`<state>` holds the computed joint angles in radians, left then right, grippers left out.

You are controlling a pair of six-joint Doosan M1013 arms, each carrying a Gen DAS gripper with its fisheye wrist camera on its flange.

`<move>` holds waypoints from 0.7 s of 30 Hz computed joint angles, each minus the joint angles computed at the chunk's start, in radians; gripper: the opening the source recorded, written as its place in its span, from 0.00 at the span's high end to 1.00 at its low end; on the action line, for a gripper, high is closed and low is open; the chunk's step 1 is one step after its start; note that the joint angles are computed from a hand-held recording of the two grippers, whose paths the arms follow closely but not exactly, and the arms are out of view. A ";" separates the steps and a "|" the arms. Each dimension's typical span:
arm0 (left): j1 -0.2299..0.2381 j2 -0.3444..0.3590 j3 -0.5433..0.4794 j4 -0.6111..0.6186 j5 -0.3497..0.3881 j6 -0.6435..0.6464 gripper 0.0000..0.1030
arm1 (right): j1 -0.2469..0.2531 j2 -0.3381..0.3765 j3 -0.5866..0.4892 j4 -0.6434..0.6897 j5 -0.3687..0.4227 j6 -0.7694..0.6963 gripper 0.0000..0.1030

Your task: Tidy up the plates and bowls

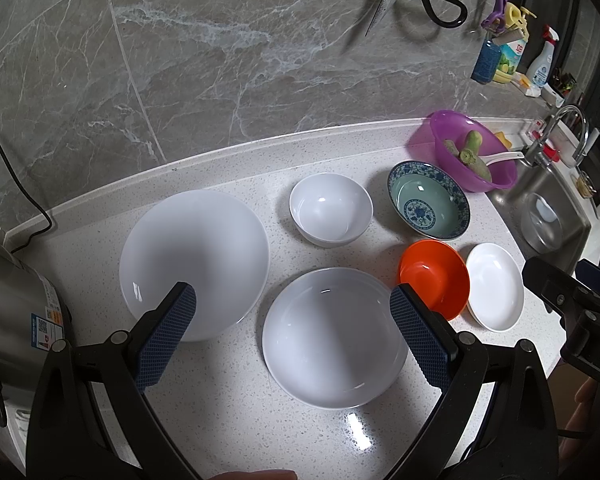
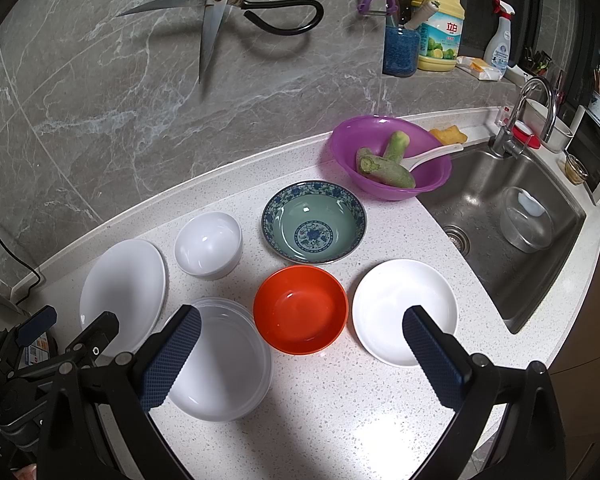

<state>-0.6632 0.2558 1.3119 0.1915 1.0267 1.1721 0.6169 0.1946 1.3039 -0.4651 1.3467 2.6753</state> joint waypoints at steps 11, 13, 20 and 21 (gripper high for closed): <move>0.000 0.000 -0.001 -0.001 0.001 0.001 0.04 | 0.000 0.000 0.003 0.000 0.000 0.000 0.00; 0.000 -0.002 0.014 -0.002 -0.010 -0.002 0.04 | 0.001 0.000 0.003 0.000 0.001 0.000 0.00; -0.005 -0.005 0.034 -0.015 -0.026 0.013 0.04 | 0.005 -0.008 0.020 -0.004 0.003 0.021 0.00; -0.006 -0.006 0.035 -0.019 -0.026 0.018 0.04 | 0.007 -0.011 0.024 -0.005 0.004 0.028 0.00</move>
<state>-0.6691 0.2500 1.3465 0.1726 1.0003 1.1905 0.6236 0.1835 1.3283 -0.4700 1.3509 2.7033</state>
